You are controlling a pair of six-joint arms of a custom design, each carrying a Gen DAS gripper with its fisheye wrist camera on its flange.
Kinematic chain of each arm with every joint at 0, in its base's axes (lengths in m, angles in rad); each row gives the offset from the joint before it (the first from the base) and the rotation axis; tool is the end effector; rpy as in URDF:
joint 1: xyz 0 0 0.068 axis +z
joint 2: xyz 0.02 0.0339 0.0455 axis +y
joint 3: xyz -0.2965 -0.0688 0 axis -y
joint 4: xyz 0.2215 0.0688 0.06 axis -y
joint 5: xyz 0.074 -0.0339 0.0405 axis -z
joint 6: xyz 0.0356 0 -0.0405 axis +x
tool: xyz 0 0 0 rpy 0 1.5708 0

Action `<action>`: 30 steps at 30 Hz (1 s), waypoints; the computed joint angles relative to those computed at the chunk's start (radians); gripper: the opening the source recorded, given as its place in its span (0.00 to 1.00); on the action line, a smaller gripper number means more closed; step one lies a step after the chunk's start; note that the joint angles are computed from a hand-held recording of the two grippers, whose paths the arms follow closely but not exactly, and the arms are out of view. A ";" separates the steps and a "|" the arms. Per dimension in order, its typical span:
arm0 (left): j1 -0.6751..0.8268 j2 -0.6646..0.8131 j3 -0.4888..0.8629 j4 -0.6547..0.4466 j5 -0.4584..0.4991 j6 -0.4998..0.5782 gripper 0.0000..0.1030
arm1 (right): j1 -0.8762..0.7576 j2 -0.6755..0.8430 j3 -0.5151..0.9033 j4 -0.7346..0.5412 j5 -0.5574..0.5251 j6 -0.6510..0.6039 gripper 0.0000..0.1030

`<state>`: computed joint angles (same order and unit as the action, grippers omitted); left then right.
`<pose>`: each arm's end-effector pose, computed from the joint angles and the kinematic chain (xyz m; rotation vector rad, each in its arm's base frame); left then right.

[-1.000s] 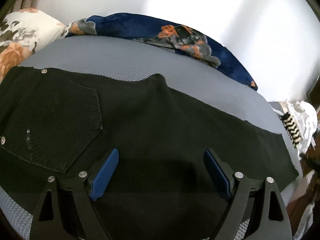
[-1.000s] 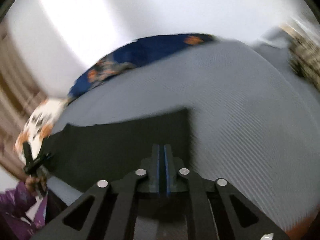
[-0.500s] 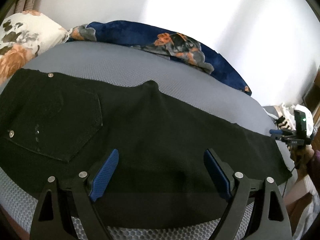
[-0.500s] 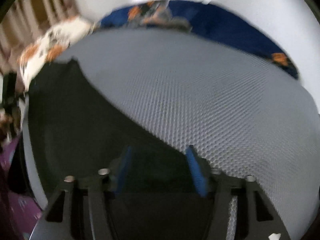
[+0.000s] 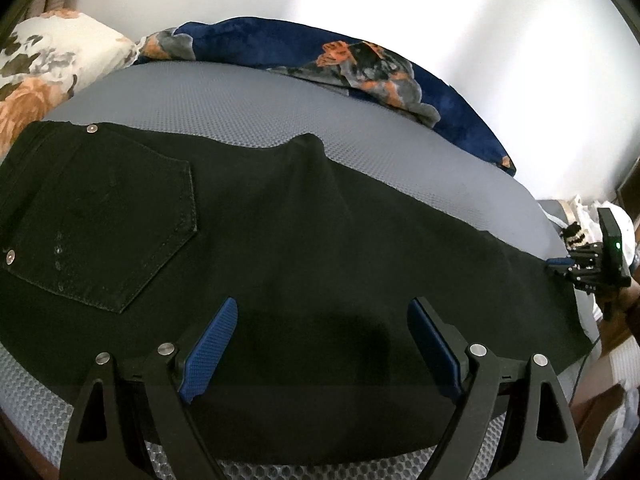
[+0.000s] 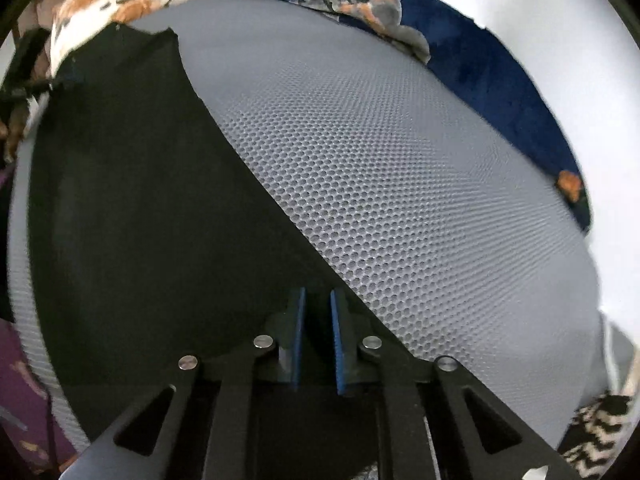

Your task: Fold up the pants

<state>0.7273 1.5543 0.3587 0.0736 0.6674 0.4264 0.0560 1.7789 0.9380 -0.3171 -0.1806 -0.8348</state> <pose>0.1613 0.1141 0.1340 -0.1709 2.3869 -0.3962 0.3165 0.0241 0.1787 -1.2061 2.4080 0.0115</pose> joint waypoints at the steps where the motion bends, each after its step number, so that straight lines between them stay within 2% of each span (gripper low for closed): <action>1: 0.003 0.000 -0.001 0.002 0.004 -0.001 0.84 | -0.001 -0.017 -0.032 0.032 0.007 0.005 0.09; 6: 0.030 0.006 0.005 0.000 0.027 -0.007 0.84 | -0.036 -0.057 -0.110 0.139 -0.005 0.086 0.08; 7: 0.032 0.012 0.007 0.001 0.028 -0.009 0.84 | -0.047 -0.059 -0.121 0.151 -0.011 0.096 0.07; 8: 0.033 0.026 0.013 0.000 0.023 -0.003 0.84 | -0.059 -0.057 -0.135 0.186 0.004 0.119 0.00; 11: 0.044 0.038 0.014 0.006 0.036 0.009 0.84 | -0.114 -0.022 -0.109 0.181 -0.078 0.187 0.00; 13: 0.040 0.040 0.014 0.012 0.030 0.006 0.84 | -0.101 -0.031 -0.133 0.227 -0.059 0.180 0.00; 15: 0.035 0.031 0.010 0.011 0.024 0.007 0.84 | -0.126 -0.030 -0.128 0.243 -0.069 0.236 0.01; 17: 0.035 0.028 0.014 -0.002 0.031 0.012 0.84 | -0.164 -0.021 -0.095 0.225 -0.071 0.318 0.09; 18: 0.038 0.026 0.018 -0.015 0.039 0.014 0.84 | -0.202 -0.029 -0.077 0.211 -0.110 0.370 0.13; 19: 0.041 0.023 0.020 -0.025 0.048 0.014 0.84 | -0.240 -0.052 -0.065 0.185 -0.172 0.426 0.13; 21: 0.047 0.021 0.016 -0.030 0.069 0.020 0.84 | -0.255 -0.101 -0.065 0.139 -0.263 0.461 0.14; 23: 0.033 0.025 0.014 -0.025 0.059 0.019 0.84 | -0.200 -0.141 -0.079 0.075 -0.312 0.443 0.16; 24: 0.021 0.026 0.012 -0.015 0.046 0.009 0.84 | -0.165 -0.139 -0.091 0.062 -0.333 0.440 0.27; 26: 0.015 0.023 0.008 -0.003 0.046 0.000 0.84 | -0.129 -0.058 -0.080 0.038 -0.339 0.422 0.44; 27: 0.012 0.026 0.008 0.000 0.045 -0.002 0.84 | -0.136 0.008 -0.072 0.052 -0.287 0.448 0.28; 28: 0.011 0.028 0.009 0.001 0.045 -0.004 0.84 | -0.185 0.024 -0.088 0.116 -0.352 0.472 0.18; 29: 0.011 0.031 0.011 0.001 0.047 -0.004 0.84 | -0.239 0.051 -0.070 0.123 -0.380 0.528 0.16; 30: 0.013 0.036 0.015 -0.003 0.050 0.001 0.84 | -0.323 0.100 -0.036 0.127 -0.426 0.622 0.07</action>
